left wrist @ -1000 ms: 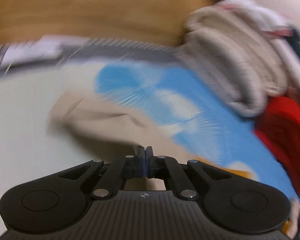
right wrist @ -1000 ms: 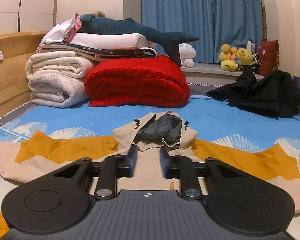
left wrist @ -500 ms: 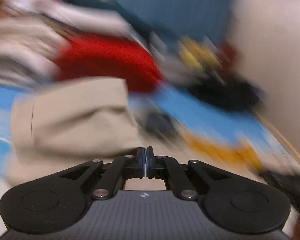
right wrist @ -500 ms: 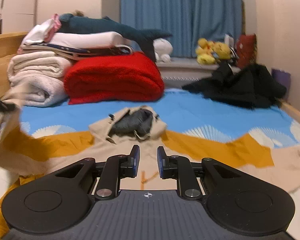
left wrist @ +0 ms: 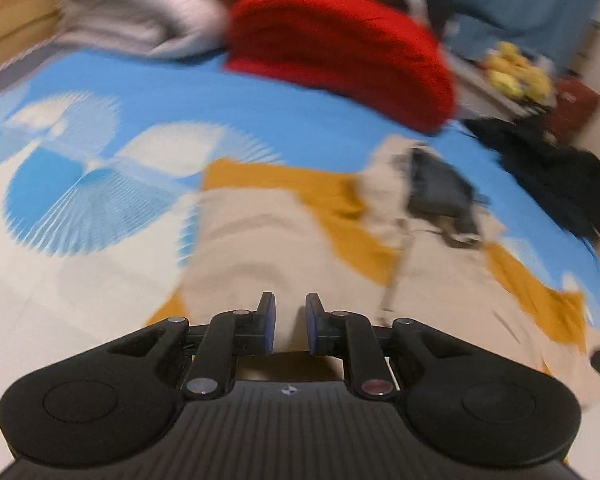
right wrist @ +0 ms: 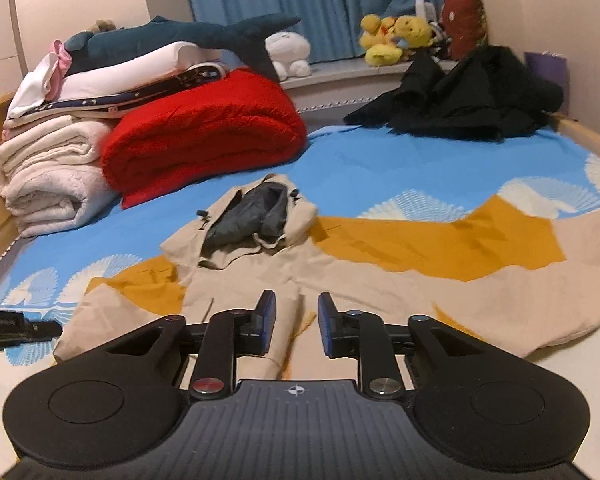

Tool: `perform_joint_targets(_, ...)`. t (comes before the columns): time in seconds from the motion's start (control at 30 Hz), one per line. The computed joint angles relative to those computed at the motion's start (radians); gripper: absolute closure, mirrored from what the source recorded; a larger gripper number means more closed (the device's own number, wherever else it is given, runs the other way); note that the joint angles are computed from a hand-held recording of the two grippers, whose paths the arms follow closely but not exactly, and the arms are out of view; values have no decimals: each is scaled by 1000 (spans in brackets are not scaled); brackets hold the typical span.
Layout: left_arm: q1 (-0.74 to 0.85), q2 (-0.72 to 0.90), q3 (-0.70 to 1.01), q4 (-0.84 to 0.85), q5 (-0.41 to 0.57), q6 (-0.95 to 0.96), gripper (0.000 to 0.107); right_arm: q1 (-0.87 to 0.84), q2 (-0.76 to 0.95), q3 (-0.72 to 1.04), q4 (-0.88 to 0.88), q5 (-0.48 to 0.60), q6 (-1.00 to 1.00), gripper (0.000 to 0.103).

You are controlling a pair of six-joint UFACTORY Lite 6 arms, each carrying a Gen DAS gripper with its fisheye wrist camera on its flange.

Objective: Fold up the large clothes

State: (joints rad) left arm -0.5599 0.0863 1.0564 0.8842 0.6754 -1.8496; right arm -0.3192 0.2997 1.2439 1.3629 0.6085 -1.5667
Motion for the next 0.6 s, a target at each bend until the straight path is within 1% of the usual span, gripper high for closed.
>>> perform_joint_targets(0.07,52,-24,-33,-22,-44,1,90,28,11,4,2,-9,-15,87)
perform_joint_targets(0.13,71,-62,-71,-27,-49,-6,90,53,14,-4,10,-15,-37,87)
perform_joint_targets(0.2,85,-59,-75,-38,-51,1,90,86,33,10,-10,-20,-26,86)
perform_joint_targets(0.3,132,-87,-123,-76,-83,13,90,131,67,29,-48,-27,-9,86)
perform_joint_targets(0.33,140,-91,-139,-77,-91,7,90,147,76,30,-58,-36,-5,81)
perform_joint_targets(0.37,147,-89,-140,-89,-92,18,90,162,87,28,-70,-46,-4,73)
perform_joint_targets(0.4,156,-94,-146,-96,-98,30,90,177,96,21,-79,-55,-2,70)
perform_joint_targets(0.5,177,-98,-150,-110,-122,53,90,210,119,6,-104,-77,-12,70)
perform_joint_targets(0.6,186,-99,-140,-100,-121,72,90,247,126,-29,-71,-129,-105,66)
